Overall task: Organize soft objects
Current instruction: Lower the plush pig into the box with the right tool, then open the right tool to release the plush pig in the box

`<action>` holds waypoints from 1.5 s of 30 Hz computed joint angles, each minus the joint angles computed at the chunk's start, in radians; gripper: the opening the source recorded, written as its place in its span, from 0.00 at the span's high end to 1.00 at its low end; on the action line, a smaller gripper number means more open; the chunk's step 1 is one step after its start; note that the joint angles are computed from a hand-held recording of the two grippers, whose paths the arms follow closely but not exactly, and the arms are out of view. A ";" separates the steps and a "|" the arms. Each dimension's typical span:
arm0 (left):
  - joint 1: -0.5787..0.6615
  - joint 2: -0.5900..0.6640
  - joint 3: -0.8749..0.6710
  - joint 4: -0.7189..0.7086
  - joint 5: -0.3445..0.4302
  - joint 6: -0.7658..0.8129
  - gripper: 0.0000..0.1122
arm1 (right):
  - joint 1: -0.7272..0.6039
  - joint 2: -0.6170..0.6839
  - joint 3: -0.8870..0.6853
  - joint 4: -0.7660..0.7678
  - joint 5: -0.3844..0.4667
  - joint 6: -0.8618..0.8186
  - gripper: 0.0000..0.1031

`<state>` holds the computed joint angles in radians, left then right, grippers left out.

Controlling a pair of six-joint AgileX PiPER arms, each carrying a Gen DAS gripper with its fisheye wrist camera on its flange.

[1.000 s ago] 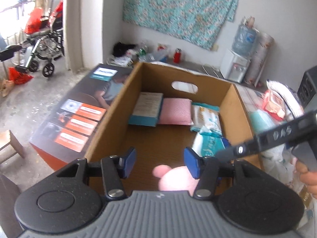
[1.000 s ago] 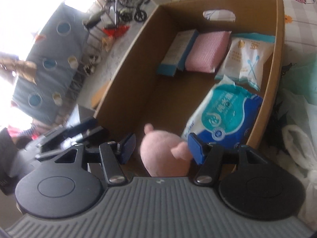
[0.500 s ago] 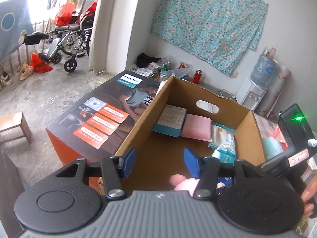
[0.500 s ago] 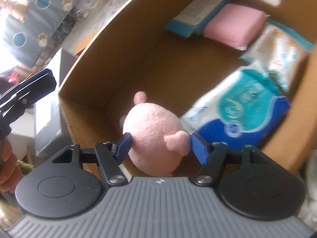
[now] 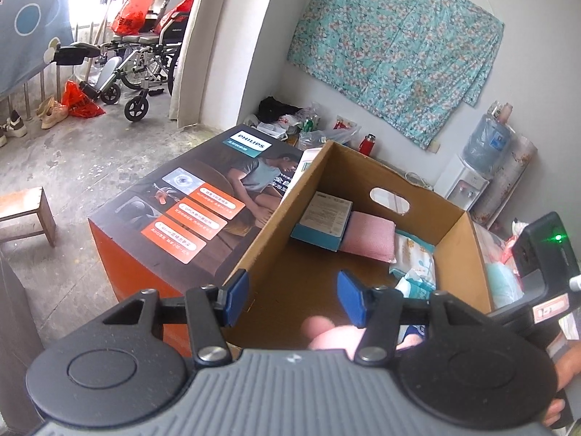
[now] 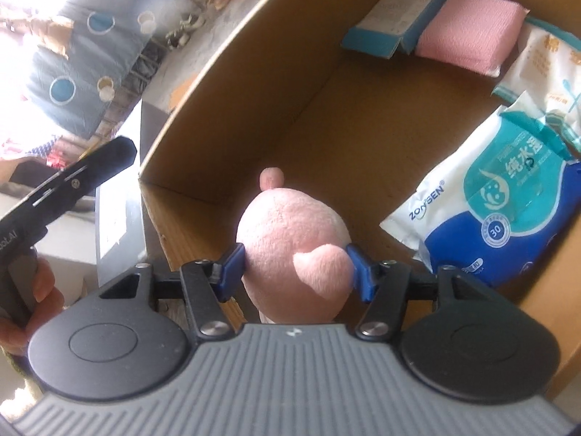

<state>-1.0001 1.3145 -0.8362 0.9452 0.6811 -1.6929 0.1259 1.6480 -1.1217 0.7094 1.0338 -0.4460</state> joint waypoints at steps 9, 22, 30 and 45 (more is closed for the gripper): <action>0.003 -0.042 0.029 0.009 0.020 -0.024 0.51 | -0.094 0.058 -0.143 0.061 0.061 0.176 0.43; 0.023 -0.007 0.016 -0.022 -0.019 0.002 0.50 | 0.061 0.318 -0.547 -0.139 0.082 0.167 0.40; 0.011 0.009 0.007 -0.010 -0.016 -0.002 0.50 | 0.000 0.279 -0.406 -0.042 -0.181 0.105 0.39; -0.010 0.011 0.010 0.030 -0.015 -0.049 0.49 | 0.000 0.217 -0.278 -0.094 -0.216 0.087 0.48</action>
